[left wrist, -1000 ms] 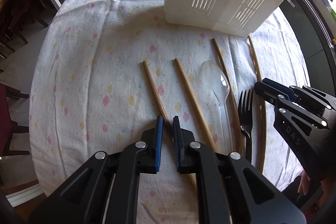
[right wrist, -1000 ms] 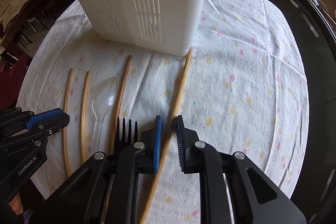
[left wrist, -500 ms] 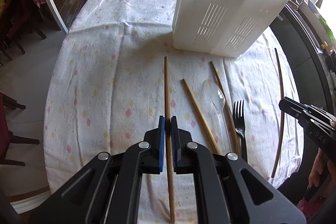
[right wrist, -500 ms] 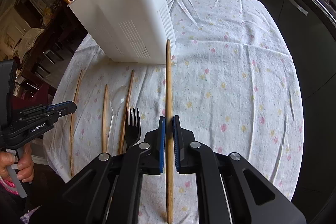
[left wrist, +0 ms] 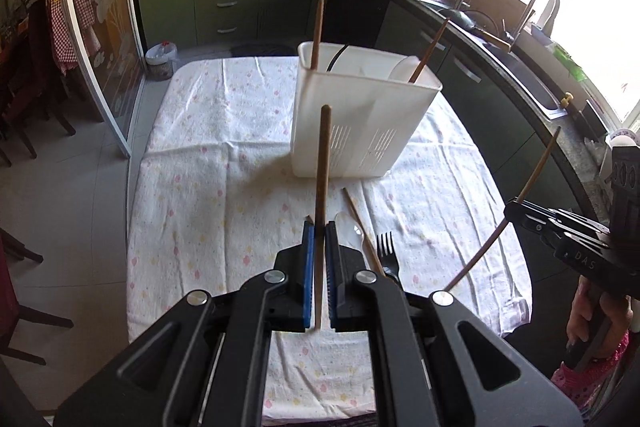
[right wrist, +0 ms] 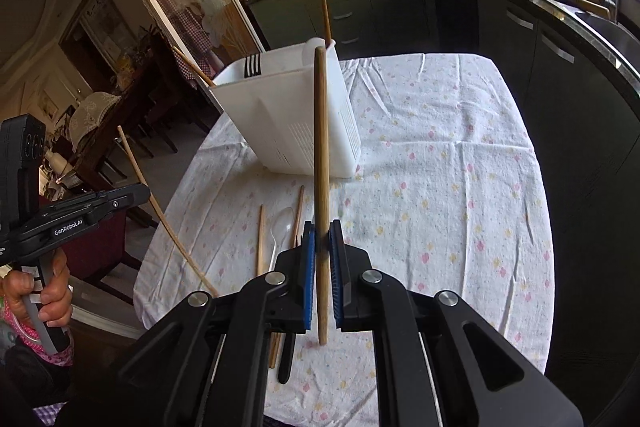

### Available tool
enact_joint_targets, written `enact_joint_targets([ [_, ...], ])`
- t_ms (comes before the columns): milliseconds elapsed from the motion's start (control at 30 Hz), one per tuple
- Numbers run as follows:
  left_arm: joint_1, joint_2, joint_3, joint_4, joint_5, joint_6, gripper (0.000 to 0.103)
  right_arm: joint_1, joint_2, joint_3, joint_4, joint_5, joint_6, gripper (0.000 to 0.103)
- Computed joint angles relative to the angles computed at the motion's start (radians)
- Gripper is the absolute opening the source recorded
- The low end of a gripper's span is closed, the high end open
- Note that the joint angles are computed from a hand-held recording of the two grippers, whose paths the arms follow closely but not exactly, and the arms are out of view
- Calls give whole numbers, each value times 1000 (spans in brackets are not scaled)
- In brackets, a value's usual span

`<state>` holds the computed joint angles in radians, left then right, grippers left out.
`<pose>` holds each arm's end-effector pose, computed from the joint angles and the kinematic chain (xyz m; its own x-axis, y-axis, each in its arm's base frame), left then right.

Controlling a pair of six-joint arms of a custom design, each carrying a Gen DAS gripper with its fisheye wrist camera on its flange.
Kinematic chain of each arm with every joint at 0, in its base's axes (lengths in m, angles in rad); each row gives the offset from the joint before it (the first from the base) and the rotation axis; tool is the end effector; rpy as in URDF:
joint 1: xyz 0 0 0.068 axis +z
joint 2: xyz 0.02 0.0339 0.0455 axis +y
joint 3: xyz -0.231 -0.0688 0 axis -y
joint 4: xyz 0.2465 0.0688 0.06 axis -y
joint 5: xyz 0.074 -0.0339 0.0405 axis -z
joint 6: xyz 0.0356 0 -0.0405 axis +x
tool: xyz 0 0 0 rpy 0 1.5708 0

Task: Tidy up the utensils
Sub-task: 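Lift both chopsticks into the white caddy and open the left then right gripper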

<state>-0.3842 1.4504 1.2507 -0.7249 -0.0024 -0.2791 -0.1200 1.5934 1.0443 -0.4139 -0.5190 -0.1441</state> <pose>0.2891 -0.1168 0.2652 -0.8144 0.0321 -0.5794 0.1551 0.9742 -0.1640 0.3265 -0.0216 0.1808 -0.7811 -0.0314 -0.6236 -0.2925 0.9008 0.3210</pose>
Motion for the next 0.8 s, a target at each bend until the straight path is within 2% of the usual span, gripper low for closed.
enact_joint_targets([
  [133, -25, -2, 62, -6, -27, 14, 5, 3, -76, 18, -19, -16, 10, 8],
  [300, -45, 46, 175, -14, -69, 33, 5, 25, -100, 83, -44, -9, 34, 8],
  [500, -62, 126, 361, -59, -107, 60, 5, 49, -74, 239, -122, -10, 48, 8],
  [600, -62, 167, 465, -93, -97, 69, 4, 54, -63, 317, -148, -14, 65, 8],
  [800, -66, 244, 654, -108, -113, 95, 4, 64, 5, 541, -195, 12, 131, 8],
])
